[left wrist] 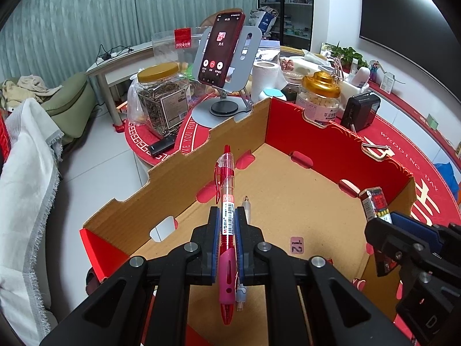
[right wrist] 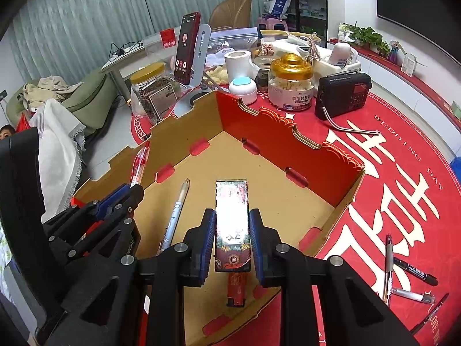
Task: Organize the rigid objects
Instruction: 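Carry the red-pink pen and printed packet over the box and release both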
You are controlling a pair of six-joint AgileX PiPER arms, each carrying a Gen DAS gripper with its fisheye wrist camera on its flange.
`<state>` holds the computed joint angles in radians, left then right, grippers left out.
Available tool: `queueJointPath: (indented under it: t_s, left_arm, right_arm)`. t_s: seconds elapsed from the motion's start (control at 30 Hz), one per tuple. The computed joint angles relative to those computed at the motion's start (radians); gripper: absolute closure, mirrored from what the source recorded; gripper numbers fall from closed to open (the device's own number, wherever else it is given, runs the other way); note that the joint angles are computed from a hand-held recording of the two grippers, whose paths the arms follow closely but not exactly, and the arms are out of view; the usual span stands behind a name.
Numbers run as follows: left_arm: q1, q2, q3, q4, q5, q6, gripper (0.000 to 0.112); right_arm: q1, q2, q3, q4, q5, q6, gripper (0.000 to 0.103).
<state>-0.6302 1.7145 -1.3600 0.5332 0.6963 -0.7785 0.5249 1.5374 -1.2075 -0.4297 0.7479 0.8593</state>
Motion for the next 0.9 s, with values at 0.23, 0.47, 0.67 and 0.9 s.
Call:
queueJointPath:
  t_s: [0.23,0.47,0.67,0.9]
  left_arm:
    - [0.000,0.006,-0.010,-0.011,0.011,0.015,0.102]
    - [-0.001,0.014,-0.020,-0.021,0.023,0.036,0.102]
    - [0.002,0.024,-0.033,-0.049,0.038,0.069,0.102]
    - [0.004,0.085,-0.122,-0.137,0.123,0.212,0.102]
  right_arm:
    - [-0.008,0.006,0.001,0.011,-0.006,-0.008,0.078]
    - [-0.009,0.008,0.003,0.011,-0.008,-0.005,0.078]
    - [-0.014,0.008,0.009,0.013,-0.014,-0.005,0.078]
    - [-0.022,0.021,0.011,0.026,-0.010,-0.018,0.078]
